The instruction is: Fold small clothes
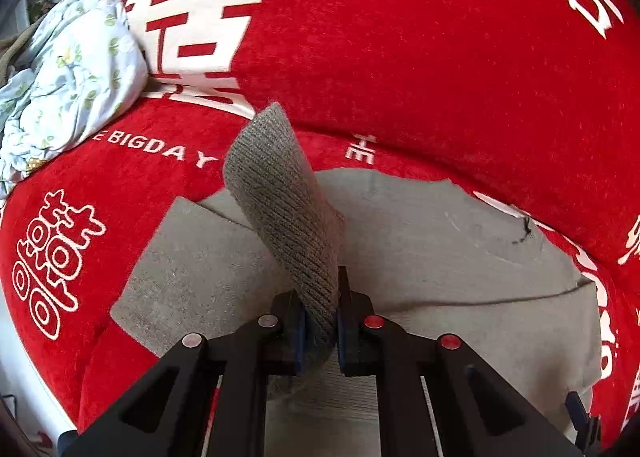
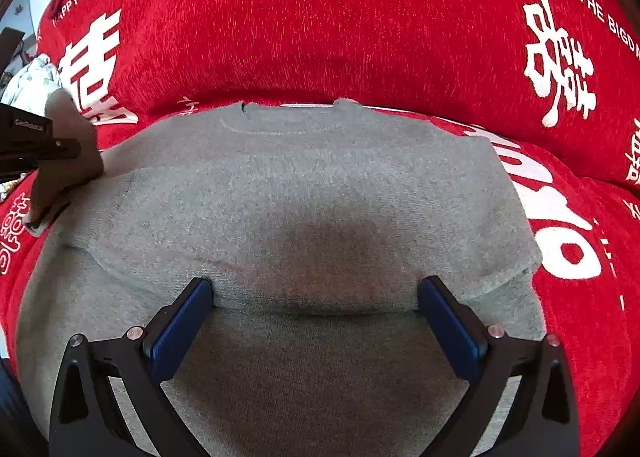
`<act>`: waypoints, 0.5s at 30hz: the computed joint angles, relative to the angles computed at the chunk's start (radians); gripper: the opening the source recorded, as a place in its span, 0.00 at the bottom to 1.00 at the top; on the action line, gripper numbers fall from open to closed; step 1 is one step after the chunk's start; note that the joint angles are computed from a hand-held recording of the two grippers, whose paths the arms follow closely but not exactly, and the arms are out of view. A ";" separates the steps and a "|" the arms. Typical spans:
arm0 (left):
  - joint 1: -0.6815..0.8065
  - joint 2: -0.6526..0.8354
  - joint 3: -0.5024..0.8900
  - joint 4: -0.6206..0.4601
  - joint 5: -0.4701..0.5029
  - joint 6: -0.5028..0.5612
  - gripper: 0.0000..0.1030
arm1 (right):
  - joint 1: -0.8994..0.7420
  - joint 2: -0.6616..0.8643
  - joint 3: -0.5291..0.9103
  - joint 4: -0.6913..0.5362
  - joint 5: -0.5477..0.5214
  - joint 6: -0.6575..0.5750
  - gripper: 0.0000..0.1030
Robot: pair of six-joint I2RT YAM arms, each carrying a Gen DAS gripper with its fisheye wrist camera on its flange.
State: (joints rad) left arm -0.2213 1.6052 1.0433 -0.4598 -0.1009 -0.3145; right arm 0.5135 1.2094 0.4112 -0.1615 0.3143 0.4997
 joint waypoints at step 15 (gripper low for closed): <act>-0.149 0.022 0.066 -0.057 -0.066 -0.052 0.12 | -0.030 -0.047 -0.038 0.040 -0.048 -0.007 1.00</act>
